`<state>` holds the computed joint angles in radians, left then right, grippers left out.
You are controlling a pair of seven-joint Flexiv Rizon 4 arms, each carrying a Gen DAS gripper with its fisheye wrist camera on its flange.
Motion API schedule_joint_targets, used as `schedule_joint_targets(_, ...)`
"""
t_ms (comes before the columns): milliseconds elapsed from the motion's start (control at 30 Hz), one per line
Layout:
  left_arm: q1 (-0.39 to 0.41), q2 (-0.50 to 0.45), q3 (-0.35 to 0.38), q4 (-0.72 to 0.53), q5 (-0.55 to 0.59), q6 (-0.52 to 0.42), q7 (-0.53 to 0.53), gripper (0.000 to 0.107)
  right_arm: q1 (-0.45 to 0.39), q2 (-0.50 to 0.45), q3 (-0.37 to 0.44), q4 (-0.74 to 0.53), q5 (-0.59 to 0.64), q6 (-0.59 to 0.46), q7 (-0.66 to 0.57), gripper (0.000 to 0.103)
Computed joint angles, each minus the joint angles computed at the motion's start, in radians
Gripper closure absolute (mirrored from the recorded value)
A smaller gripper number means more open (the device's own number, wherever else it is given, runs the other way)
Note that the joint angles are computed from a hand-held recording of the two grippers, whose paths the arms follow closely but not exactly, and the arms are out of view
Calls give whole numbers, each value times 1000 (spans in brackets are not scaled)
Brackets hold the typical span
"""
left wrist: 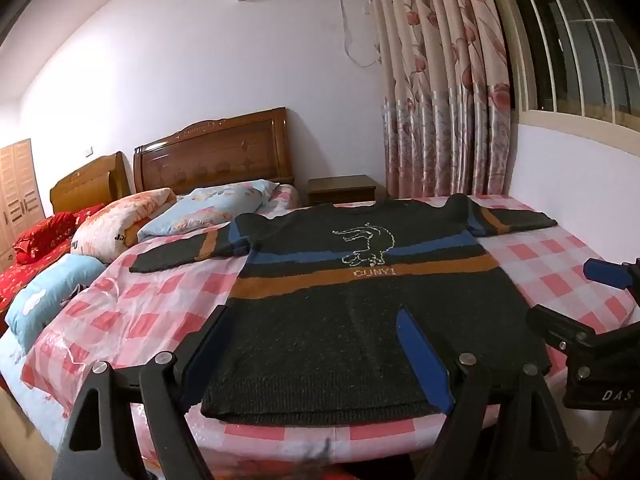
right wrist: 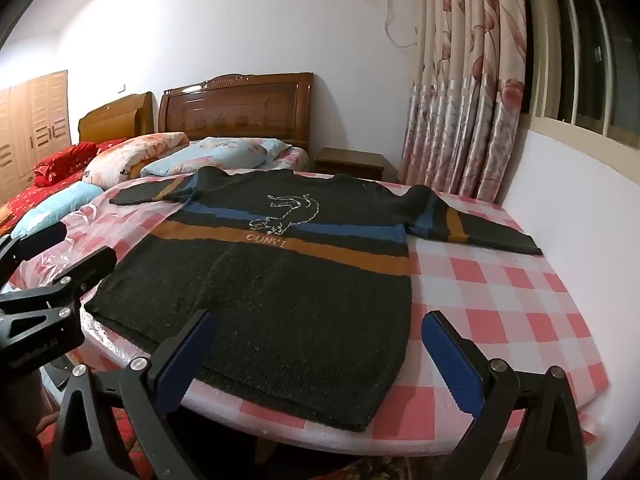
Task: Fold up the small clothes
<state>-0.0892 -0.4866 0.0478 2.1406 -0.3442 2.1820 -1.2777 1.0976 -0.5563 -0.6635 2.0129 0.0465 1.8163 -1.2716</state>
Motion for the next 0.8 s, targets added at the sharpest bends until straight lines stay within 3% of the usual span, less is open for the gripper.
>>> schedule_joint_targets(800,32,2,-6,6,35,-19,-56,22,3,-2,0,3,-14,-13,-4,0)
